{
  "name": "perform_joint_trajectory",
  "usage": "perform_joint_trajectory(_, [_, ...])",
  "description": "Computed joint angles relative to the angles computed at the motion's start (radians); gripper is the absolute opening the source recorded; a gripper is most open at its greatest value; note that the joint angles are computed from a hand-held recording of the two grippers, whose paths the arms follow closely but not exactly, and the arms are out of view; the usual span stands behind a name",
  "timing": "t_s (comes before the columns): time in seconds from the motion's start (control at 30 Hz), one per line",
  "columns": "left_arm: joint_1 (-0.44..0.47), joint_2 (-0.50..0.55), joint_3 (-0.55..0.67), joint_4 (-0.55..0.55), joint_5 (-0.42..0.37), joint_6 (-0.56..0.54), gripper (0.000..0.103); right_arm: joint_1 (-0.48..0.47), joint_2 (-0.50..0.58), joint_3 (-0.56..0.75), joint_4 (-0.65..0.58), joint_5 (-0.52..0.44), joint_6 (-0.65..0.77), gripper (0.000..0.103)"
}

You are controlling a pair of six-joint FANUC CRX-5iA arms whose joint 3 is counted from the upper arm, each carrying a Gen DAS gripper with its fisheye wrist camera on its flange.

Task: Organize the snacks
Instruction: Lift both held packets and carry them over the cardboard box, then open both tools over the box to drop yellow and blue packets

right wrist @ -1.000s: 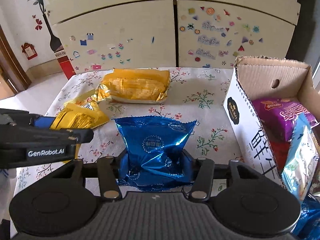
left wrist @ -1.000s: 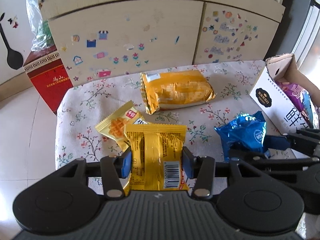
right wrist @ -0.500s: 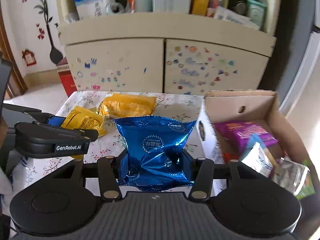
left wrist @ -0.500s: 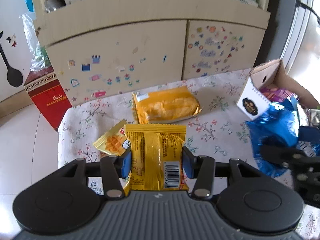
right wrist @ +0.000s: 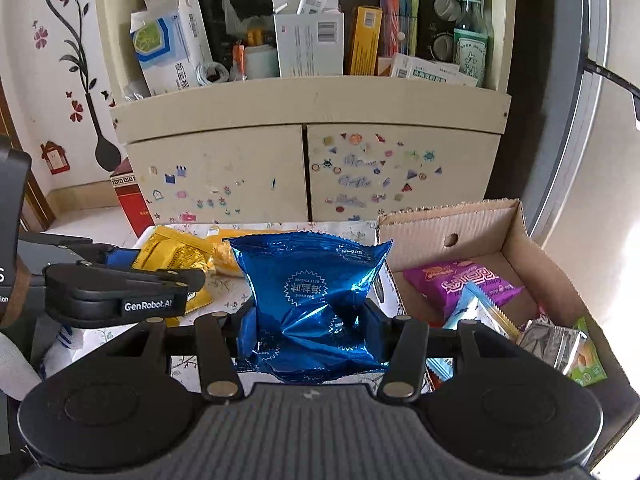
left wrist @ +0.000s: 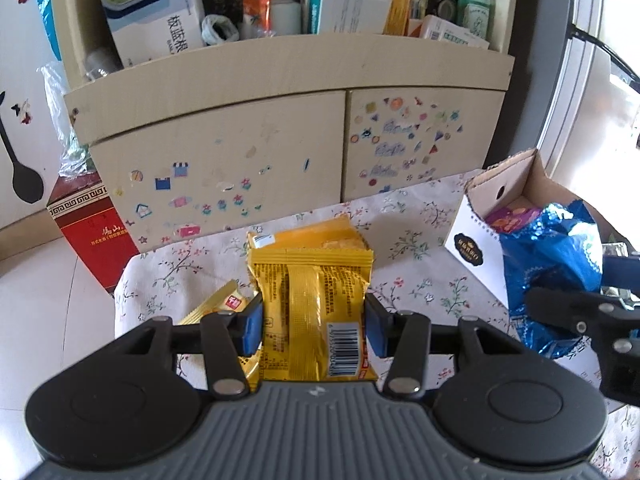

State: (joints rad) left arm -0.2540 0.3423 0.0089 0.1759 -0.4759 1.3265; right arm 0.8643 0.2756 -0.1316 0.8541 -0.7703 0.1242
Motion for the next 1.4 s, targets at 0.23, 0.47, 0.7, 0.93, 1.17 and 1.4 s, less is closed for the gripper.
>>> perform_joint_trajectory(0.23, [-0.015, -0.001, -0.007, 0.059, 0.031, -0.039, 0.049, -0.01, -0.035, -0.04, 0.038, -0.005, -0.053, 0.058])
perform_joint_trajectory(0.47, [-0.047, -0.001, -0.02, 0.142, 0.072, -0.118, 0.049, -0.018, -0.073, -0.084, 0.081, -0.016, -0.125, 0.058])
perform_joint_trajectory(0.7, [-0.084, 0.01, -0.024, 0.236, 0.111, -0.181, 0.049, -0.028, -0.111, -0.126, 0.126, -0.024, -0.186, 0.058])
perform_joint_trajectory(0.93, [-0.13, 0.034, -0.031, 0.383, 0.154, -0.306, 0.049, -0.054, -0.184, -0.204, 0.191, -0.043, -0.306, 0.058])
perform_joint_trajectory(1.17, [-0.166, 0.063, -0.034, 0.533, 0.165, -0.46, 0.048, -0.065, -0.239, -0.26, 0.217, -0.094, -0.415, 0.058])
perform_joint_trajectory(1.4, [-0.198, 0.105, -0.002, 0.622, 0.165, -0.557, 0.049, -0.071, -0.254, -0.274, 0.21, -0.11, -0.458, 0.058])
